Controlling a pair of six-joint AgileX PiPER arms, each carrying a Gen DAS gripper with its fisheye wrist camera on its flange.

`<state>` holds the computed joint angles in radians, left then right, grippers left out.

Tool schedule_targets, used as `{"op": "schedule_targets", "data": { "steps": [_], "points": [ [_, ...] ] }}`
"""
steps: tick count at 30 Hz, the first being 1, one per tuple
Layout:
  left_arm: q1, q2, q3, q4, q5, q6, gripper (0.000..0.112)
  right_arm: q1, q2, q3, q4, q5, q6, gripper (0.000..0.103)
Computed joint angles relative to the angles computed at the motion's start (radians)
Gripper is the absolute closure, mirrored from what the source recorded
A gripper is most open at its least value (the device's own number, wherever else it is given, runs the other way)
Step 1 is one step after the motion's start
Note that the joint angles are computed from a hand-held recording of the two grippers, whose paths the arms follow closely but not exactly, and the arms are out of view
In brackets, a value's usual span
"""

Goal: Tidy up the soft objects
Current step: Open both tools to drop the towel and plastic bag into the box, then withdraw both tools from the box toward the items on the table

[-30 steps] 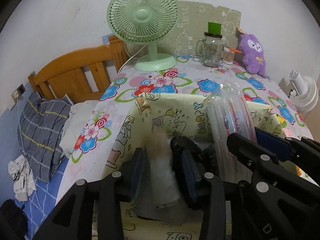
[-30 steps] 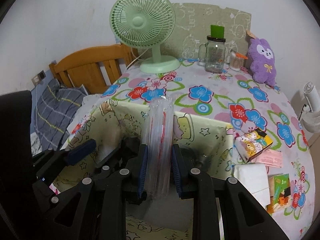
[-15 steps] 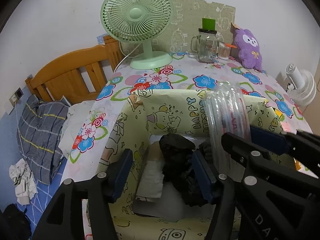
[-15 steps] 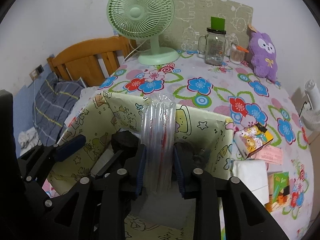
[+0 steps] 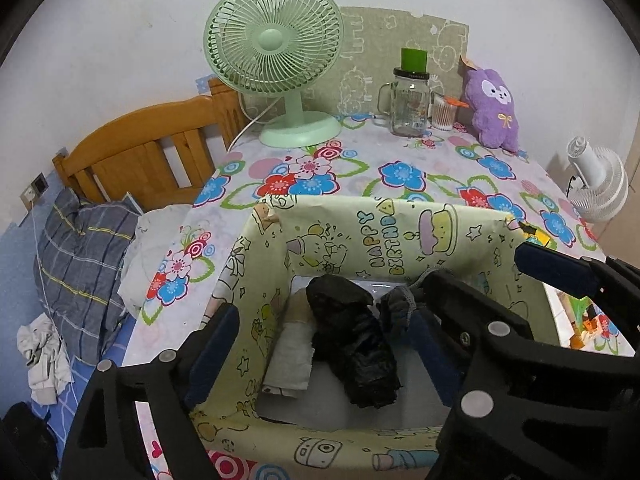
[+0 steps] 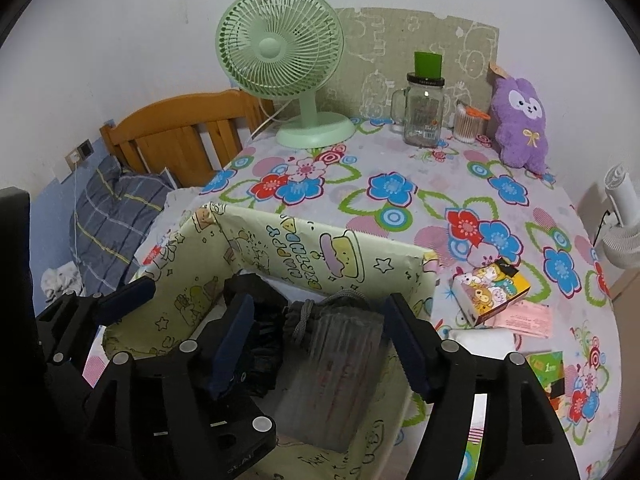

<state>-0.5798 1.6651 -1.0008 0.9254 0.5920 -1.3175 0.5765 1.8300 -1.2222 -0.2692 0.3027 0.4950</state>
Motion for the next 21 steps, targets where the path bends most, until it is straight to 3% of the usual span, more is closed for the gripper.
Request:
{"op": "schedule_targets", "data": {
  "steps": [12,21],
  "points": [
    [-0.084,-0.030,-0.027,0.040,0.069,-0.046,0.014,-0.034,-0.108,0.090,-0.037,-0.040,0.019,0.021],
    [-0.164,-0.047,-0.058,0.071,0.124,-0.097,0.010,-0.065,-0.213,0.181,-0.180,-0.081,0.144,0.012]
  ]
}}
